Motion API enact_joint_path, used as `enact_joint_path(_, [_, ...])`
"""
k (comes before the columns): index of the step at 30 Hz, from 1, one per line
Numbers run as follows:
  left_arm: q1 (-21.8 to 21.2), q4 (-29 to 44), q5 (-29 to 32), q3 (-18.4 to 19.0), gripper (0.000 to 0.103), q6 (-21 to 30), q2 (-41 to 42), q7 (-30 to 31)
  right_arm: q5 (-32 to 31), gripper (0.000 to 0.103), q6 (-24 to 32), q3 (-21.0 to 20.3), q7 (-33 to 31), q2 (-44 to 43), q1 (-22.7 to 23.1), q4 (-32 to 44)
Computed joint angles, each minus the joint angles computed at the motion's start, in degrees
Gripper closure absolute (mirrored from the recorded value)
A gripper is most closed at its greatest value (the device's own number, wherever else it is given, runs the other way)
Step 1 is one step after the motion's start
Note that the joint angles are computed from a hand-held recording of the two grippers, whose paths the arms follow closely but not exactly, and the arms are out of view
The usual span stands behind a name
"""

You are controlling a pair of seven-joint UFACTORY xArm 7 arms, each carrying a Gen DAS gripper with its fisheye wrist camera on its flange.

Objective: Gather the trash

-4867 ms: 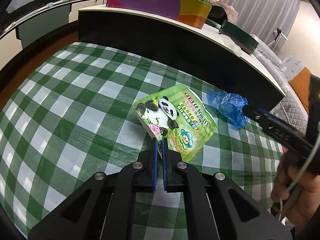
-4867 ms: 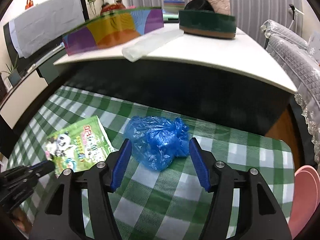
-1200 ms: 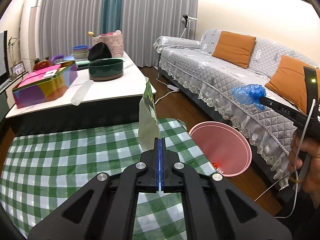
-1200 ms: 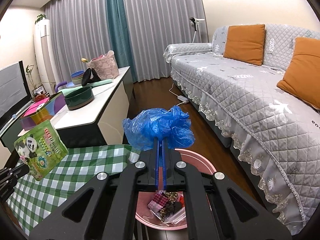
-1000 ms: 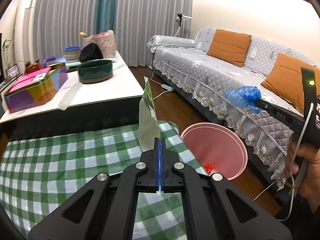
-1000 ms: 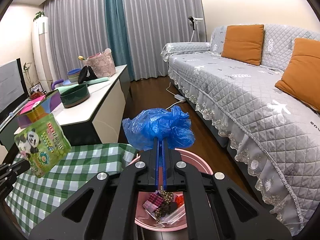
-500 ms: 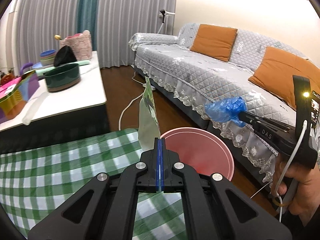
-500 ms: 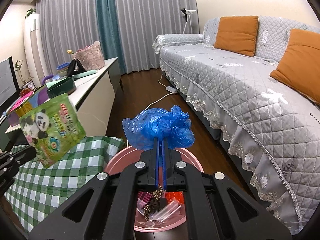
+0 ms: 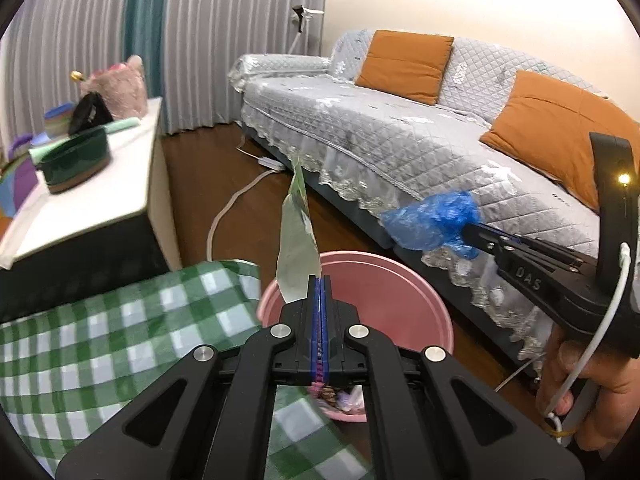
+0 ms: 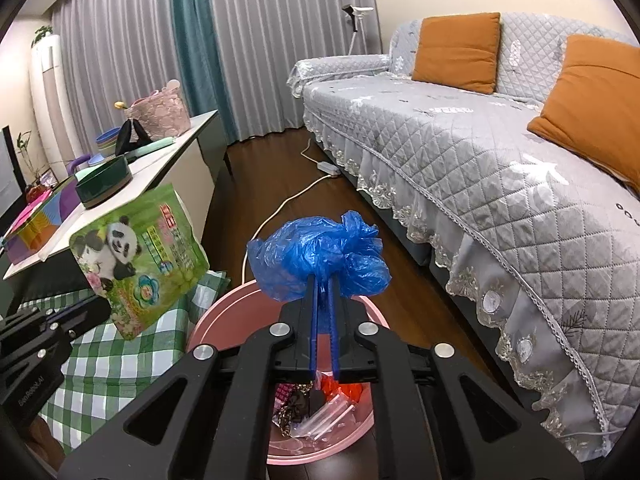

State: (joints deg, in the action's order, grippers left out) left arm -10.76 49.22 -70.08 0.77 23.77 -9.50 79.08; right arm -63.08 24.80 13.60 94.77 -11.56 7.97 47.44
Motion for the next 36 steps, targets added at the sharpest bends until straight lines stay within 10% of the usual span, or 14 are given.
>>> enact_joint_path(4, [0.44, 0.03, 1.21, 0.25, 0.074, 2.04, -0.51, -1.13, 0.13, 0.073, 0.19, 0.05, 0.77, -0.30, -0.21, -0.15])
enact_joint_path(13, [1.39, -2.52, 4.32, 2.92, 0.072, 3.43, -6.22, -3.38, -0.78, 0.047, 1.37, 1.10, 2.87, -1.68, 0.21, 0.14])
enact_joint_path(21, [3.11, -7.94, 9.58, 8.16, 0.038, 5.88, -14.37, -6.37, 1.01, 0.018, 3.89, 3.96, 0.54, -4.43, 2.74, 0.23])
enact_joint_path(26, [4.03, -13.46, 12.75, 12.37, 0.017, 5.87, -21.64, -6.92, 3.11, 0.009, 8.23, 7.88, -2.16, -8.53, 4.60, 0.51])
enact_joint_path(36, [6.99, -27.46, 20.94, 16.96, 0.008, -5.02, -37.59, -9.01, 8.45, 0.005, 15.92, 16.91, -1.25, -11.39, 8.13, 0.68])
